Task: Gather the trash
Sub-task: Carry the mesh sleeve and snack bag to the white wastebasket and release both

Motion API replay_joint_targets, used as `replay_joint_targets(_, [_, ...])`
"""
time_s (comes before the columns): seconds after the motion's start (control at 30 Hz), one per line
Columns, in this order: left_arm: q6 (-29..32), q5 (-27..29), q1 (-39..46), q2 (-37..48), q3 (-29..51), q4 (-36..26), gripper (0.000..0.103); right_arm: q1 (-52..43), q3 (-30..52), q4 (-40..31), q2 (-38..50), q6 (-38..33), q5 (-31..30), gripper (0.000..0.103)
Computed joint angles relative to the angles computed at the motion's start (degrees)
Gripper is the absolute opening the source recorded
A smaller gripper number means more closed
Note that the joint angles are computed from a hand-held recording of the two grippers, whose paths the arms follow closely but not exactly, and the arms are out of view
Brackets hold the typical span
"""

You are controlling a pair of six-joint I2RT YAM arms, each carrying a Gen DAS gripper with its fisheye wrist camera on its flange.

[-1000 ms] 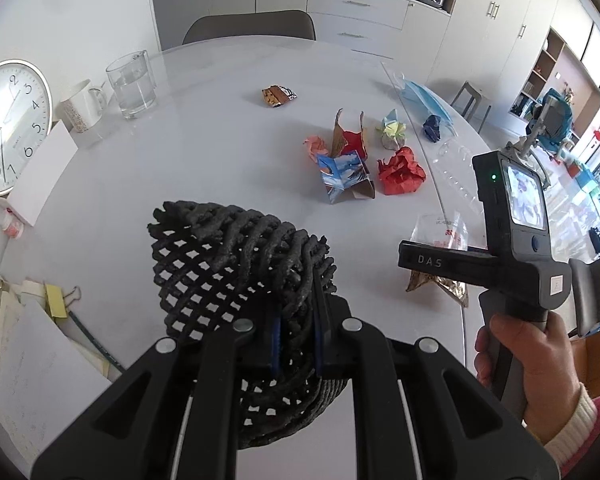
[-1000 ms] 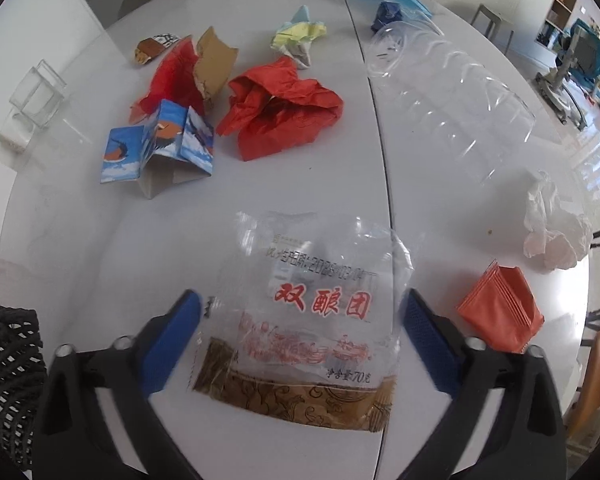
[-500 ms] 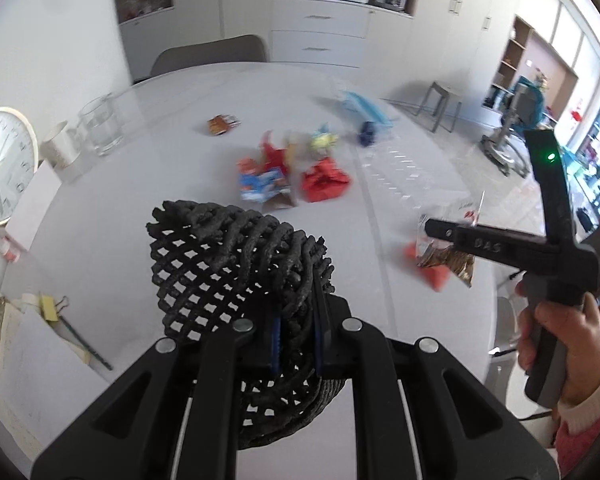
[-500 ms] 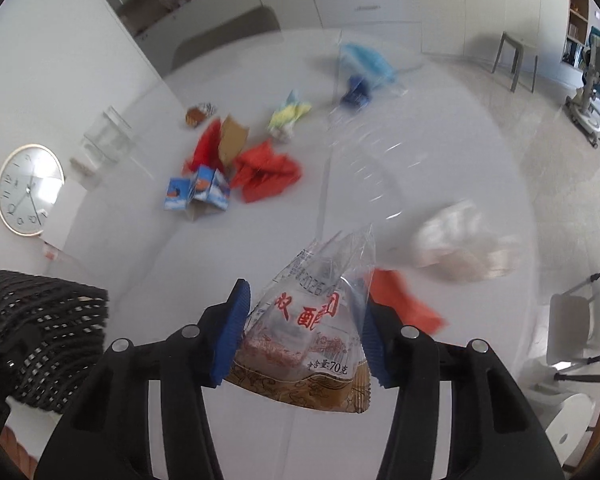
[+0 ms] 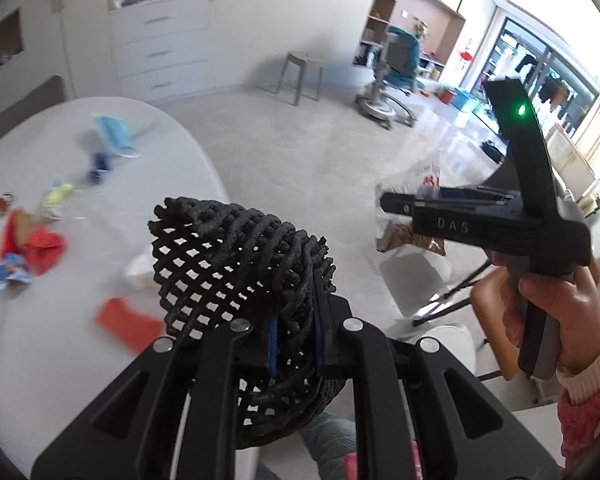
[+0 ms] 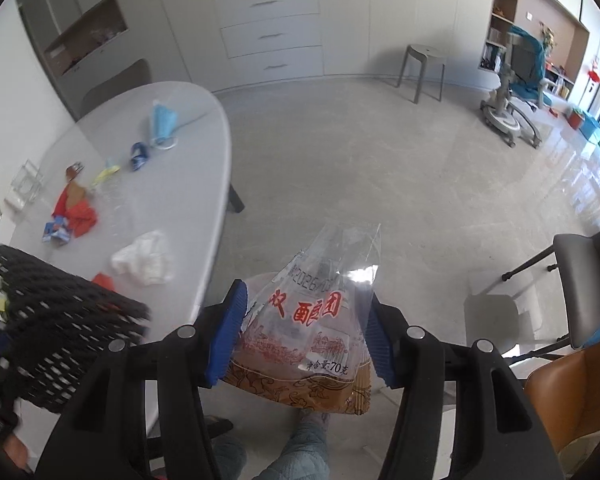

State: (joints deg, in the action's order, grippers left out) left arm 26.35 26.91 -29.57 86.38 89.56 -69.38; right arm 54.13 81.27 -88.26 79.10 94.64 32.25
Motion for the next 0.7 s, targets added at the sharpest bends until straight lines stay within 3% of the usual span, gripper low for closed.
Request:
replay_joint_targets(0.1, [-8.53,-5.48,-9.19,2.04,-4.91,7.19,0.012,-2.04,-6.26,3.83,-5.57,-3.36,-0.50,0.056])
replay_joint_targets(0.3, [-17.45,-10.20,-16.92,10.65,-8.75,15.46,0.012,-9.66,-19.00,11.79,-16.66,-15.44,-4.17,0.056])
replay_joint_targets(0.37, [-19.39,-11.64,-18.06,13.99,-8.56,16.76,0.022,-11.29,-20.78,13.63,-18.08,-17.55,-5.16,0.056])
replay_joint_targets(0.53, [-21.53,-16.01,-18.34,16.46,-7.80,18.44,0.057,-16.54,-26.64,20.56,-22.13,-25.52,-9.38,0.057])
replay_joint_targets(0.63, [-21.99,-17.08,-17.35,15.80,-6.94,17.39,0.071,-18.00,-28.27,23.16,-23.13,-28.05,-11.20,0.057])
replay_joint_targets(0.7, [-21.73,-18.01,-16.90,15.21,-6.55,16.47,0.074,-18.59,-29.05,24.84,-23.39,-29.18,-12.01,0.057])
